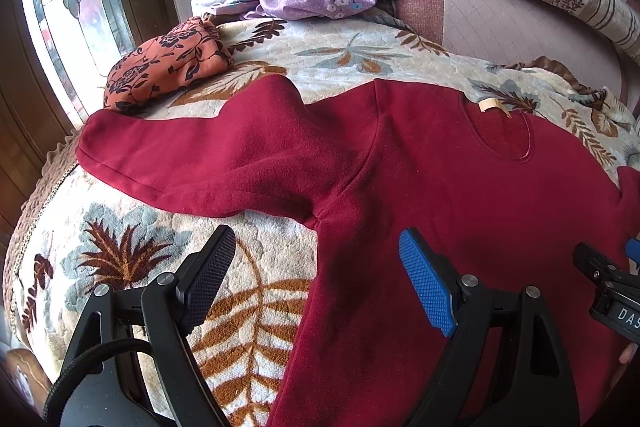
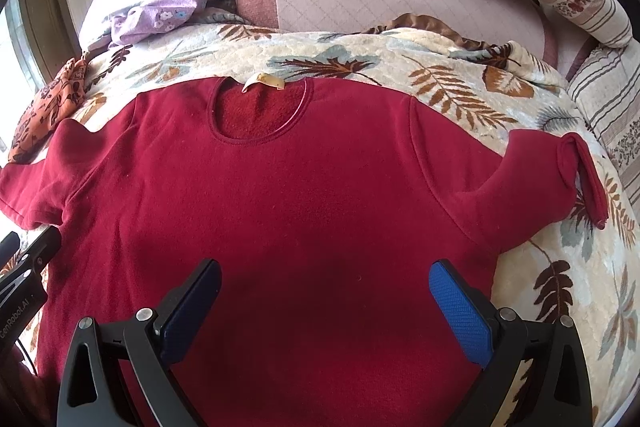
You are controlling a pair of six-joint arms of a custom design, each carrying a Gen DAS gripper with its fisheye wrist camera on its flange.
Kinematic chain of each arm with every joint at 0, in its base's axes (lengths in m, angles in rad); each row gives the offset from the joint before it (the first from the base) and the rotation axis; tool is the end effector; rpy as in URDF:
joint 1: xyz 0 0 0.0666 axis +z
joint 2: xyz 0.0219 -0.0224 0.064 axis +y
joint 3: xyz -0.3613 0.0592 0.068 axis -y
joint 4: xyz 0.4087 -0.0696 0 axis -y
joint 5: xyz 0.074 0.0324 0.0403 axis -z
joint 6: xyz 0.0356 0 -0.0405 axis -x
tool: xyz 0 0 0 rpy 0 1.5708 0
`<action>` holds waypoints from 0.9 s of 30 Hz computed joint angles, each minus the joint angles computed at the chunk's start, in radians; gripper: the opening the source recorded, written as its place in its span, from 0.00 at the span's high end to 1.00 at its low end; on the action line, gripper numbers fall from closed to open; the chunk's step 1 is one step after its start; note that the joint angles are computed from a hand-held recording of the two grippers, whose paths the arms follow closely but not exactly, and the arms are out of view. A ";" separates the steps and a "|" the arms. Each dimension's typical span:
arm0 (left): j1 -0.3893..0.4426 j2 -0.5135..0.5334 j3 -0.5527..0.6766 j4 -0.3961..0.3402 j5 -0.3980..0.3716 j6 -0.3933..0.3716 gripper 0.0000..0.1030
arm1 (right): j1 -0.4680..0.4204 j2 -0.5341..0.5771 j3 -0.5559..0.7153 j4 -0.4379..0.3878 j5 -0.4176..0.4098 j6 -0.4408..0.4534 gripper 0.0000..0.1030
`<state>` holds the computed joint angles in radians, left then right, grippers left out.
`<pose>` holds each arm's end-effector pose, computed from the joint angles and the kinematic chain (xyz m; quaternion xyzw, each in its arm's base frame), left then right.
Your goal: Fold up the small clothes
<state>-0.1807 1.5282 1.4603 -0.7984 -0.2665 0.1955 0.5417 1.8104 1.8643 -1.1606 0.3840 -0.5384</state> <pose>0.5448 -0.0904 0.3841 -0.0527 0.9299 0.0586 0.3592 0.5465 0.3128 0.3917 0.0423 0.9554 -0.0432 0.2891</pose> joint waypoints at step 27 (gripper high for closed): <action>0.003 0.000 -0.004 0.011 -0.019 0.016 0.18 | 0.000 0.011 0.001 0.032 -0.044 0.005 0.00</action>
<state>-0.1777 1.5286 1.4561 -0.7871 -0.2855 0.2118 0.5416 1.8215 1.8658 -1.1285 0.3403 -0.5332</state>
